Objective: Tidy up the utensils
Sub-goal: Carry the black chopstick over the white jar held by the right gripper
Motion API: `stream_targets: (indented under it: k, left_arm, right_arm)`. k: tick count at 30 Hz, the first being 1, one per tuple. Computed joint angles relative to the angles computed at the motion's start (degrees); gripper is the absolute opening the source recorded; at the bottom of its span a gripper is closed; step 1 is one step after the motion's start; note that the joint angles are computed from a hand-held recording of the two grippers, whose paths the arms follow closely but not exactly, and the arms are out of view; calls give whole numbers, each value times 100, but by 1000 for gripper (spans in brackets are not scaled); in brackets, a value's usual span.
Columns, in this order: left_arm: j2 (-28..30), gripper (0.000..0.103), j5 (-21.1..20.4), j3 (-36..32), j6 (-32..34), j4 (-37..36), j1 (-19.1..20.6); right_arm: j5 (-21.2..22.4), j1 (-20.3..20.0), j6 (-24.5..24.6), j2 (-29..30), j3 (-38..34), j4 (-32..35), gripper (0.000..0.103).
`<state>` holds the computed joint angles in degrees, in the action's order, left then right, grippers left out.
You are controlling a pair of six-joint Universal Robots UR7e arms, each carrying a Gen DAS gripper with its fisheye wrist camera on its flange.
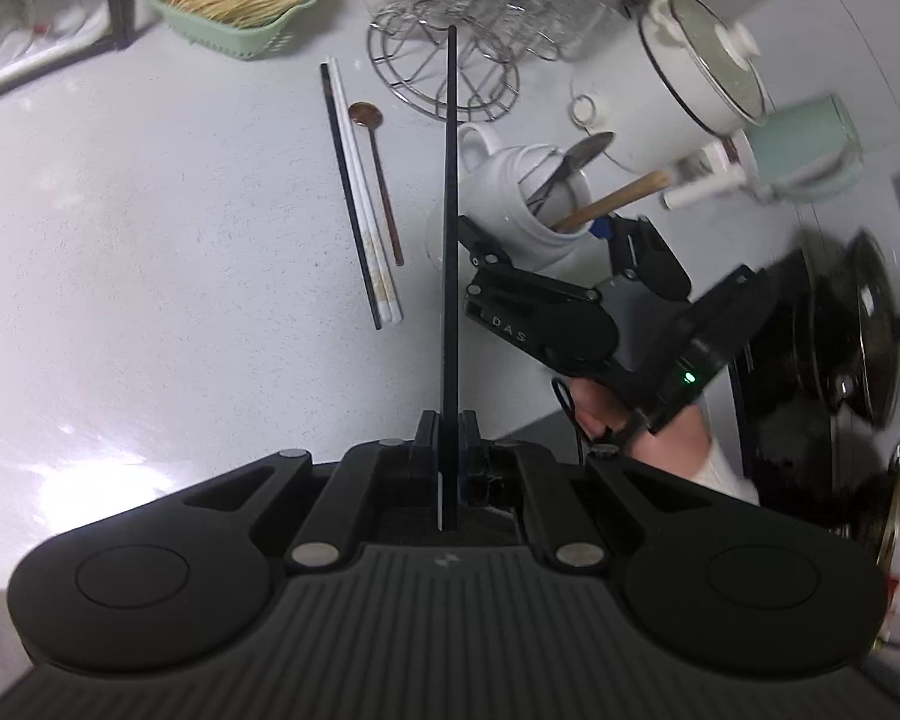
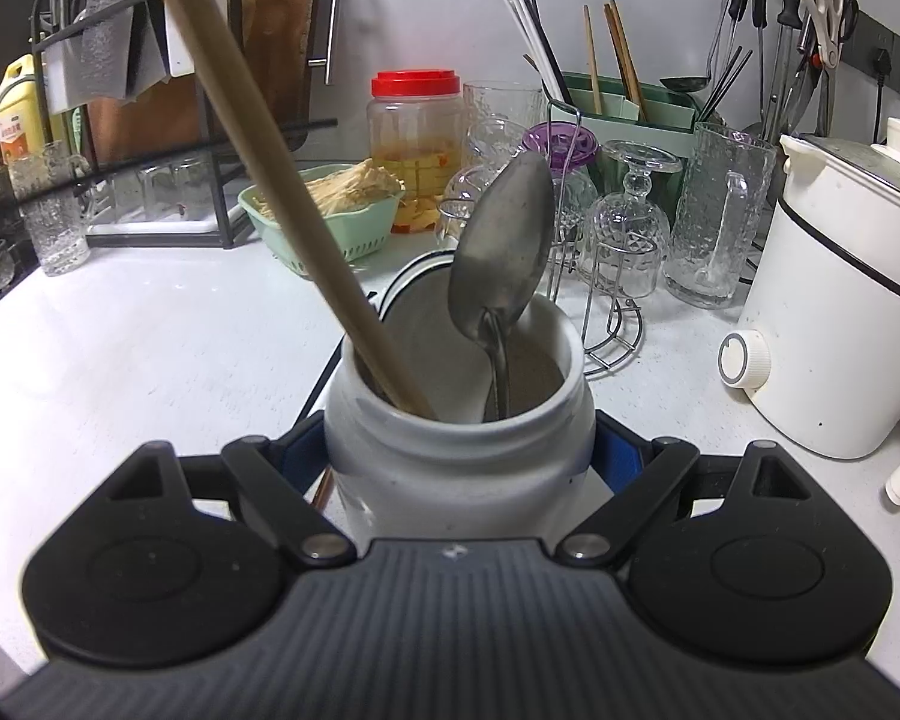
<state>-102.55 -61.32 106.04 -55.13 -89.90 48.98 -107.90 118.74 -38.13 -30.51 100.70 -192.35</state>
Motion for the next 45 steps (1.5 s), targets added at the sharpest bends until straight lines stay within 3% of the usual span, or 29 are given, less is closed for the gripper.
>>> stream_targets:
  k: [3,9,11,22,26,38,45]
  left_arm:
    - [287,6,56,-617,454,895,-25]
    - [934,6,668,-1721,1540,2819,-70]
    - [1090,6,763,-1960,1882,3109,4]
    - [1340,5,989,-2164,2559,2679,-25]
    - [1518,5,977,-2564,2648,2666,-95]
    - [2418,5,132,-4146,2787,3334,-528]
    - [2669,5,-58,-4177,3075,3401,-338]
  right_arm:
    - [-16,2,14,-4,-7,22,91]
    - [-73,18,61,-4,-30,71,91]
    - [-87,23,63,13,-44,59,91]
    - [-135,42,99,53,-70,26,91]
    - [-160,53,122,50,-82,64,91]
    - [-170,60,95,48,-133,183,91]
    - [-149,55,88,50,-114,133,91]
